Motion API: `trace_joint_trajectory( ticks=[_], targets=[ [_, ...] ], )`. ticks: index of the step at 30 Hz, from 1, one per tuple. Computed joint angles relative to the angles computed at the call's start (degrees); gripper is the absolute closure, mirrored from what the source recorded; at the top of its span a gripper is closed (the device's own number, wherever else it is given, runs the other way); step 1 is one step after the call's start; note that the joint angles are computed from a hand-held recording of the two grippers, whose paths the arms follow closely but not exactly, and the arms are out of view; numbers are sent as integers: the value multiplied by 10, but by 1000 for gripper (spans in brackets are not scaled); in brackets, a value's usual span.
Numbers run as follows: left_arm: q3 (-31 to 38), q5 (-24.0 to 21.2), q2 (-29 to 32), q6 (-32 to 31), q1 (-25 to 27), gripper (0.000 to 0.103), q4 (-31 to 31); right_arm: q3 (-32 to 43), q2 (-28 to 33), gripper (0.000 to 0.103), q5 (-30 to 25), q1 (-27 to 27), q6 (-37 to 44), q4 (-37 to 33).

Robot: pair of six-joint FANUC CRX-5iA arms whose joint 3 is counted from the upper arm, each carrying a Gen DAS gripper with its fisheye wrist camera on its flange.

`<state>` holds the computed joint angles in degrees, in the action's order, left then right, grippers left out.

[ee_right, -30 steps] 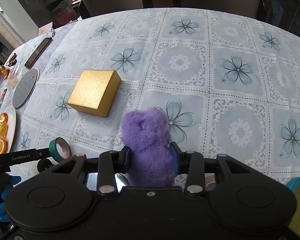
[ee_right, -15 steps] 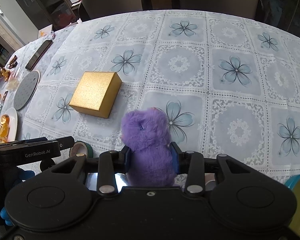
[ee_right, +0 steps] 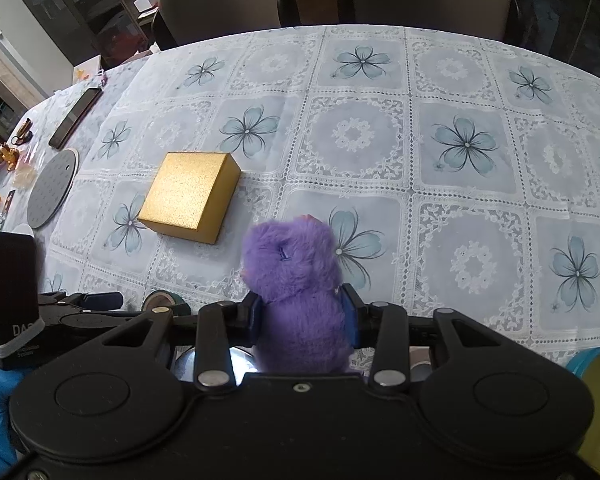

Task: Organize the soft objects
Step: 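Lower the left gripper onto the green tape roll and grasp its rim, then carry the tape roll in the left gripper while the right gripper carries the plush to the tray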

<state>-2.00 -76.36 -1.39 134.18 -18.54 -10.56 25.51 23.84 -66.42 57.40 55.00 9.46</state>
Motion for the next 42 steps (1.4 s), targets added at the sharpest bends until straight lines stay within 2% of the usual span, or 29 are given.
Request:
trace_joint_trajectory(
  ticks=[2,3,4,8,18,31,38,42],
  targets=[
    [5,-1,1,0,-8,40,-15,4,2,62,-1,1,0,3],
    [5,2,-2,-2,-10,58,-17,6,3,62,-1,2,1,4],
    [9,1,-2,-4,-9,59,-18,7,3,62,-1,2,1,5],
    [-13,26,-22,-15,17,59,14,12,4,62,-1,5,2,9],
    [9,7,-67,0,6,59,4,18,-1,62,-1,20,11,5],
    [95,-34,-88,67,-98,59,-51,-69,-95,62,26,47,-18,-12],
    [165,-65,-42,99,-173,59,-83,-156,-175,62,41,50,-41,-18],
    [218,-90,7,116,-222,59,-96,-224,-236,62,56,43,-67,-19]
  ],
)
